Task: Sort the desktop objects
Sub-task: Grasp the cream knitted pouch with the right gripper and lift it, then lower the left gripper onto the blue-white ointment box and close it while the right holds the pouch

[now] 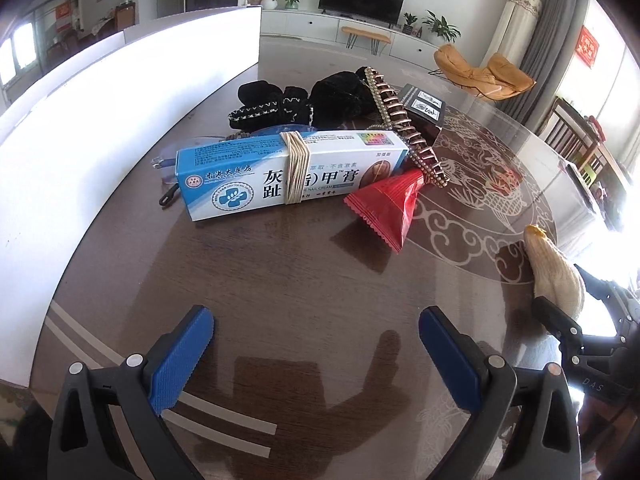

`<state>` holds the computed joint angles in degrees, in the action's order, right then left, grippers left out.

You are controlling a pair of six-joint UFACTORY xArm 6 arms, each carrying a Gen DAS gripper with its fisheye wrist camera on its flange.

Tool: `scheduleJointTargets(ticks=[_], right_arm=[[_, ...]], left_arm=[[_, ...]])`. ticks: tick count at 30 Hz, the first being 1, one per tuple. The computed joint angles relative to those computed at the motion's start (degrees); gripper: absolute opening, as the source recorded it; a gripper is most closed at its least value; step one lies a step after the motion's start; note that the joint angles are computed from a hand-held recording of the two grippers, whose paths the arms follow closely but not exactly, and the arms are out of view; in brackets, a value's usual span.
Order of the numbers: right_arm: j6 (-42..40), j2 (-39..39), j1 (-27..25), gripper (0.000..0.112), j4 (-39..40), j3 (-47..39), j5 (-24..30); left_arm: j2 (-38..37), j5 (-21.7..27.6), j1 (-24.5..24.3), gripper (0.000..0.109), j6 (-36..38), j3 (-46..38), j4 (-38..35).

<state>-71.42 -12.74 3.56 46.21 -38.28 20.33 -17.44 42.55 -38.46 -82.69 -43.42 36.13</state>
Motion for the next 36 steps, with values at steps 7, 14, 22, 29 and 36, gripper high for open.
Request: scheduleJointTargets(ticks=[7,14,22,29,36], right_arm=[[6.2,1.9,-1.8,0.097,-3.2,-1.5,2.1],[8.7,3.0,-2.5,0.103,-4.4,-2.3,2.9],[8.5,3.0,-2.6,0.103,-4.4,-2.3,2.8],[8.6,3.0,-2.6,0.103,-4.5,-2.3,2.7],[8.6,3.0,-2.7,0.103,-4.5,-2.3,2.8]], left_arm=[[-0.1,1.1,-0.4,0.103,0.5,-0.2,-0.1],[-0.4,0.4,-0.1,0.103,0.6,0.1,-0.3],[-12.9,-11.5,5.7,0.103,-13.6,11.3,3.4],[-8.1,-8.6,13.2,0.103,-11.9,2.0,0.4],[7.8,3.0,13.0,0.103,0.6,-11.5,-5.1]])
